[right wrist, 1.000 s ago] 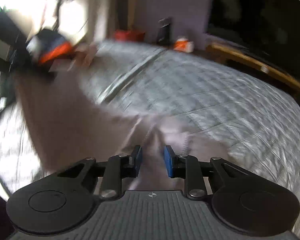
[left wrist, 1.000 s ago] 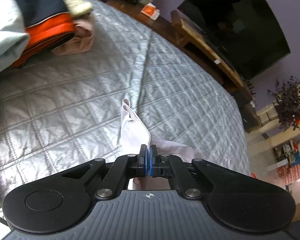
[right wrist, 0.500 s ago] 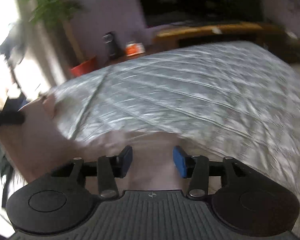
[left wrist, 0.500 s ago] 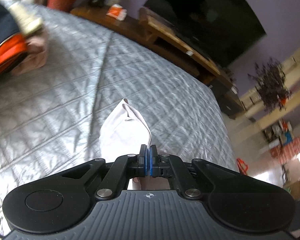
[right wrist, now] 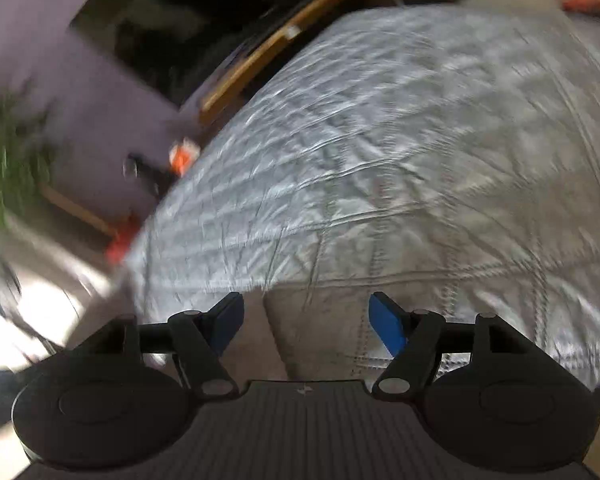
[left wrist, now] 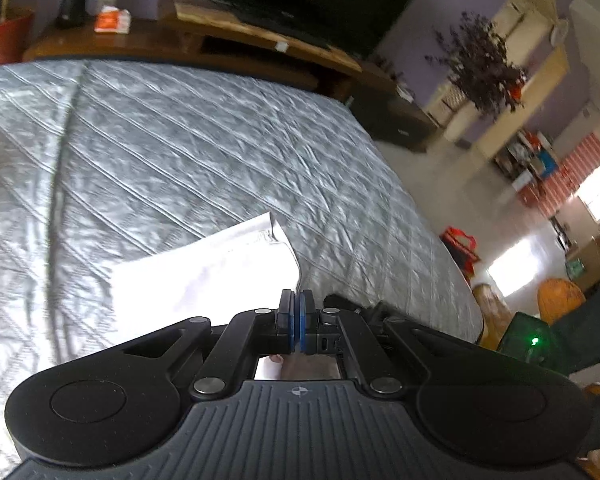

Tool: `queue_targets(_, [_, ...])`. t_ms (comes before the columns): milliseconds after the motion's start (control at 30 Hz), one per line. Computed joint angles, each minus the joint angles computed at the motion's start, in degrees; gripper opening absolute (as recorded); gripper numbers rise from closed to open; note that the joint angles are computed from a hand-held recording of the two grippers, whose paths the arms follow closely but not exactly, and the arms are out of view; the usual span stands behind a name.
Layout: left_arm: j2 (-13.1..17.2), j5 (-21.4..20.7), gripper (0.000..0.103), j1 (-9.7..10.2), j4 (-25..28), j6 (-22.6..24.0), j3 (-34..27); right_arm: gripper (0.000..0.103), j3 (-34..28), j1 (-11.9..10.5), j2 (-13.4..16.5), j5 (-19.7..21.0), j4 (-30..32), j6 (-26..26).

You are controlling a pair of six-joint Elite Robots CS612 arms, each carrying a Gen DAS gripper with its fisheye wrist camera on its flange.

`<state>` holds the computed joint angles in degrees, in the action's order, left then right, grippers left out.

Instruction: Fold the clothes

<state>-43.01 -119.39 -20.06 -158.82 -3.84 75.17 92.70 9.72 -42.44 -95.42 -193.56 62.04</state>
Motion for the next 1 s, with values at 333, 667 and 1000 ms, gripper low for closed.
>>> queue_targets(333, [3.94,-2.20,0.005,-2.27,6.08,0.89,-2.80,0.075,3.35,-0.47,-0.82,-2.55,-5.14,5.40])
queue_targets(667, [0.56,1.66,0.043,-2.56,-6.60,3.35,4.05,0.071,4.17,0.15,-1.84,-8.37,-4.33,-1.59])
queue_targets(1000, [3.27,10.17,0.042,0.21,-2.91,-2.16,0.20,0.072,-3.32,1.31,0.91,1.17,0.53,-22.50])
